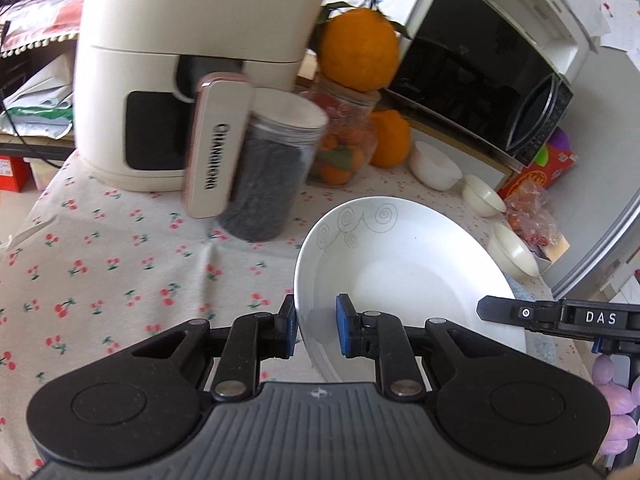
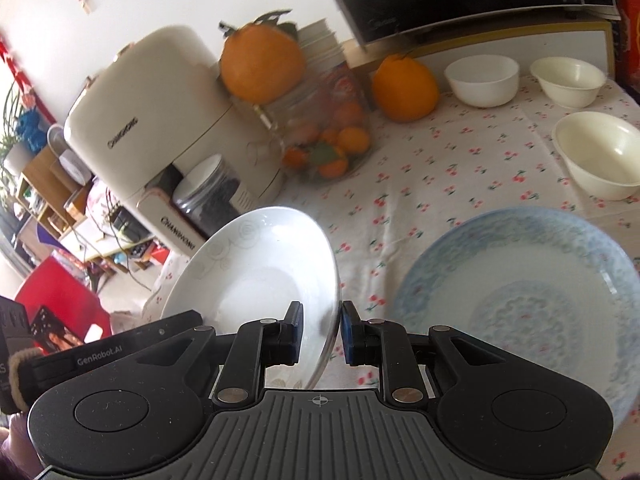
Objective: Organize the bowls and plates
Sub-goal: 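Lift the white plate off the tablecloth with both grippers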
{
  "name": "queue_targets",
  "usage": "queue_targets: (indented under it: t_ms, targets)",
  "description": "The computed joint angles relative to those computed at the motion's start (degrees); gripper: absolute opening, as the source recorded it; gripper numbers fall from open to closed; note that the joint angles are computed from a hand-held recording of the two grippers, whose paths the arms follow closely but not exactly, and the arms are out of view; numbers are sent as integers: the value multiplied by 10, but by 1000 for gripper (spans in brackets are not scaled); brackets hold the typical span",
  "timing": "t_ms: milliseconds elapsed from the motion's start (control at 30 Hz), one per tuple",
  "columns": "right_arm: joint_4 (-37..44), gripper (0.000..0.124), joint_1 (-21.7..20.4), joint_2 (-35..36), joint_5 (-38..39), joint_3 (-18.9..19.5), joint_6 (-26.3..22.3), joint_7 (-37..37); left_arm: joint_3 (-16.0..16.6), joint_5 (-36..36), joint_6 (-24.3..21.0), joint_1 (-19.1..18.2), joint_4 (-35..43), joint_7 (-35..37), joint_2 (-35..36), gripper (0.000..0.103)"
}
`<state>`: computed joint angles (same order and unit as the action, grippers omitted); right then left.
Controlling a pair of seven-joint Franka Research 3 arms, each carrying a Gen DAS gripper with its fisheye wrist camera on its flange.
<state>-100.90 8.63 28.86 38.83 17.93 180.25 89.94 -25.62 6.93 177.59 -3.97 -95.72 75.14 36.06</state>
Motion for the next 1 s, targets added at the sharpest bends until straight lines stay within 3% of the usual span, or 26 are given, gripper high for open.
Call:
queue_targets:
  t_ms: [700,1000]
  targets:
    - [-69,20,-106,-45,113,71,12,-109,10,-15,-56,-66,102,13,54,17]
    - [-86,20,-113,-62,190,61,7,-172,20,-21,-89,-98,157,27,84,17]
